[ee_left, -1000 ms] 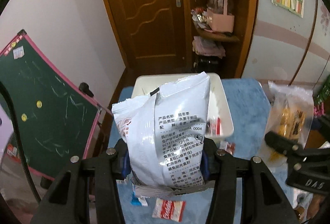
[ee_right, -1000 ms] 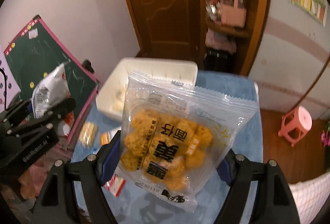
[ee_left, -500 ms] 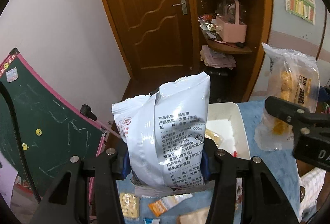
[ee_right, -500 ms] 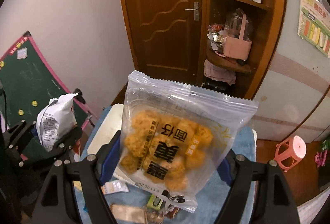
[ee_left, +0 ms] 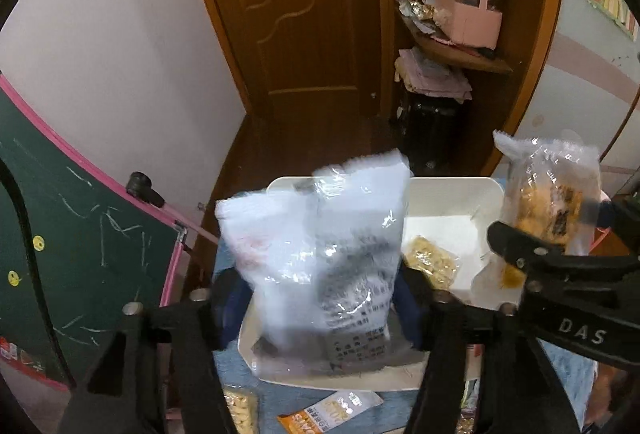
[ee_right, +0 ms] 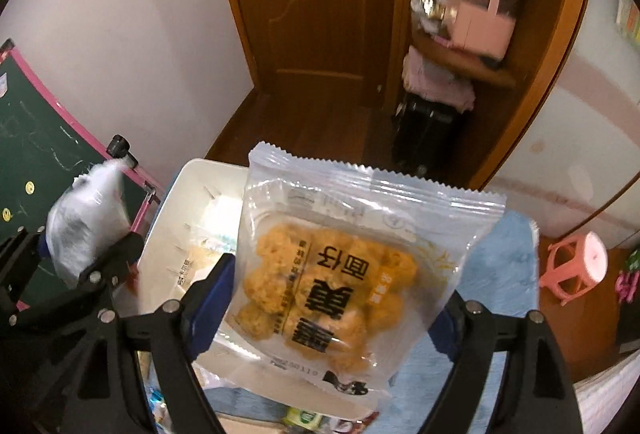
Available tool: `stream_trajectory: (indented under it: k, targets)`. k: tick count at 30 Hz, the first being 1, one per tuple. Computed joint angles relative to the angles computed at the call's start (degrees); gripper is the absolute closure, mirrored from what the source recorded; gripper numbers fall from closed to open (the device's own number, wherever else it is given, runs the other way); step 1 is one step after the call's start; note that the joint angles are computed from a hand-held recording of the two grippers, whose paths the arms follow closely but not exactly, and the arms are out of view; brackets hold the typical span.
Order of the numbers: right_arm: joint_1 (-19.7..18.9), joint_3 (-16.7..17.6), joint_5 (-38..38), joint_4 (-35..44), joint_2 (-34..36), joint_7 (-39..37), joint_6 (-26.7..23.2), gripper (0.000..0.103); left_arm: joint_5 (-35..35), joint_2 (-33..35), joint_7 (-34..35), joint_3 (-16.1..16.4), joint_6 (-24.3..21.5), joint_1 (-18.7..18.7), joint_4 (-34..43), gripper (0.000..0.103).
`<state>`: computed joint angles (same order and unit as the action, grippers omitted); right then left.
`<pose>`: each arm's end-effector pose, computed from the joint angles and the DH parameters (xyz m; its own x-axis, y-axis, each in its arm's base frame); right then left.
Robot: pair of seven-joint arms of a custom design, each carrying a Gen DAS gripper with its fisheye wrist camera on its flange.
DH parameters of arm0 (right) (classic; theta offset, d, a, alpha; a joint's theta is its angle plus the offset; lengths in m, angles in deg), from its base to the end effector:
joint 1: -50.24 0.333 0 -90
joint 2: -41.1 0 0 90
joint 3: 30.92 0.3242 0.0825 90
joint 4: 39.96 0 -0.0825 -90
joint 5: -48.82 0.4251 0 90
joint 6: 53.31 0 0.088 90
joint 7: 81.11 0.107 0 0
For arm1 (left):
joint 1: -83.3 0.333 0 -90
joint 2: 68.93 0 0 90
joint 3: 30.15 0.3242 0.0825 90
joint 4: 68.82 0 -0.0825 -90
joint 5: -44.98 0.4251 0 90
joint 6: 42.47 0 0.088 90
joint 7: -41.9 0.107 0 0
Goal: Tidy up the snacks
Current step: 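Carry both bags over the white bin and open both tools to drop them, then lift both open tools away from the bin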
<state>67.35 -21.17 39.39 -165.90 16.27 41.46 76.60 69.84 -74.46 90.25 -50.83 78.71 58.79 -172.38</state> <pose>0.4446 0.2336 0.6067 -0.0084 -0.9985 -0.0534 -0.8586 0.0346 -0.5114 0.4364 -0.4245 0.6231 -0.1835 -0.9765 -0.1128 -0.8103 0.2152 -0.5451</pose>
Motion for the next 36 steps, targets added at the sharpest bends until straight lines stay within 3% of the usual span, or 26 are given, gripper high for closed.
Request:
stream_trajectory:
  k: [2, 4, 5, 7, 21, 36]
  targets:
    - [0.0, -0.6, 1.6, -0.2, 0.9, 1.0, 0.0, 0.017, -1.9, 0.3, 0.8, 0.6, 0.6, 0.3, -0.3, 0.011]
    - [-0.1, -0.8, 1.9, -1.9, 0.3, 1.6, 2.6, 0.011, -4.7, -0.6, 1.1, 1.5, 3.2, 0.8, -2.1, 0.007]
    - [-0.5, -0.5, 1.0, -3.0, -0.3, 2.3, 4.3, 0.004, -5.1, -0.8, 1.0, 1.5, 3.4, 1.0, -2.4, 0.006]
    - [-1.0, 0.1, -0.4, -4.0, -1.4, 3.1, 6.1, 0.001, -6.0, -1.2, 1.3, 1.5, 3.3, 1.4, -3.0, 0.001]
    - [-0.5, 1.3, -1.9, -5.4, -7.2, 3.8, 4.0, 0.001, -6.1, -8.2, 1.5, -0.8, 2.6, 1.4, -6.5, 0.001]
    - [1.1, 3.0, 1.5, -11.3, -24.3, 3.6, -1.1, 0.001, -8.0, -23.8, 1.0, -4.5, 1.1, 0.1, -12.8, 0.001]
